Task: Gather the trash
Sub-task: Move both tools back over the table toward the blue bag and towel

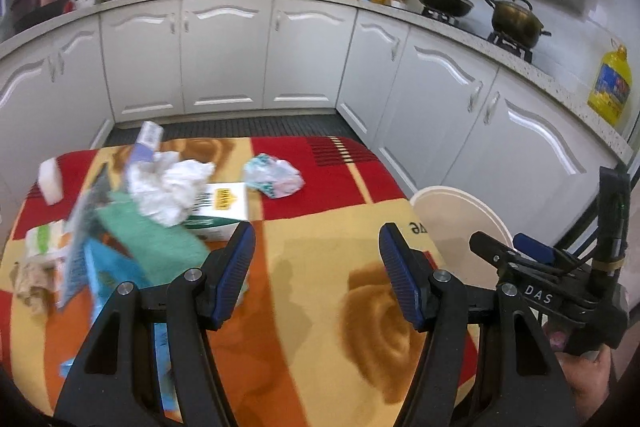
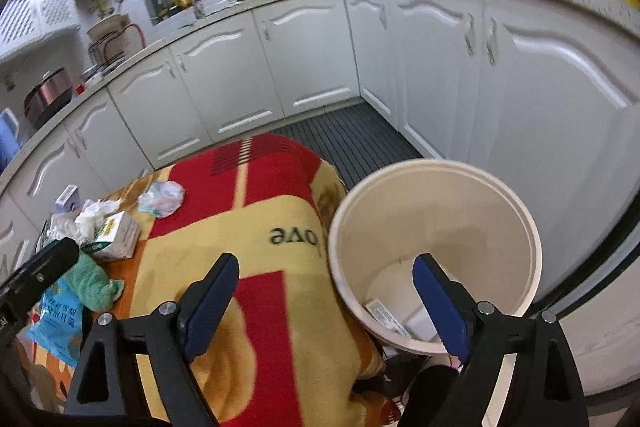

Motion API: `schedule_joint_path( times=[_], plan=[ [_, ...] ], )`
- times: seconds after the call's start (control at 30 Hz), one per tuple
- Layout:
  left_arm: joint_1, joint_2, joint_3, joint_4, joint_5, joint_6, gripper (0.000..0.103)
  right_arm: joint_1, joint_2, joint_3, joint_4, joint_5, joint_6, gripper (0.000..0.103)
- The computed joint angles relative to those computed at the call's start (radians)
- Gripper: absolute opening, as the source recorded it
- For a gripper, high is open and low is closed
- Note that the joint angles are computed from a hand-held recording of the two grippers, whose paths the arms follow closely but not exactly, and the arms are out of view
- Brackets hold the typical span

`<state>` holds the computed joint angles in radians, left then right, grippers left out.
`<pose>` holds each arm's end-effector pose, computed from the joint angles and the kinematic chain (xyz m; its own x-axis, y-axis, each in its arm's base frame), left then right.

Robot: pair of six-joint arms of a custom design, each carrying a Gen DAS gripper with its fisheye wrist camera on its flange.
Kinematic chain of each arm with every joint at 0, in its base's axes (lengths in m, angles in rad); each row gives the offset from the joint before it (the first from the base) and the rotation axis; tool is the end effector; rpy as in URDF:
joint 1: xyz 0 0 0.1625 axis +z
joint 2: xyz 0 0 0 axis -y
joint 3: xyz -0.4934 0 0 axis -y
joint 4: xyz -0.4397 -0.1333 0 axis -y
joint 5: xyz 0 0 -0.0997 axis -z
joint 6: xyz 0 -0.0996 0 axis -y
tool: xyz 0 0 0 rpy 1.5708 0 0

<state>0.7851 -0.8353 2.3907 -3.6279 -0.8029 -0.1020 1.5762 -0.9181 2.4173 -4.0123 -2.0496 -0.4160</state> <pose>-0.1820 -0.4682 0.0738 -0.8041 0.2082 -0.5569 0.5411 0.6443 -0.5404 0.0899 -0.4608 0.1446 -0.8124 0.0989 0.5747 -0.3624 0.6864 -0.6305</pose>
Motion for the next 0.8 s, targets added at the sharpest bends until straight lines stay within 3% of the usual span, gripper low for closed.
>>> schedule_joint_path(
  times=[0.57, 0.8],
  plan=[
    [-0.015, -0.17, 0.181, -0.058, 0.107, -0.039, 0.063, 0.146, 0.127, -0.04, -0.026, -0.058, -0.082, 0.087],
    [0.013, -0.248, 0.232, -0.044, 0.135, -0.064, 0.063, 0.193, 0.174, -0.064, -0.011, -0.08, -0.108, 0.087]
  ],
)
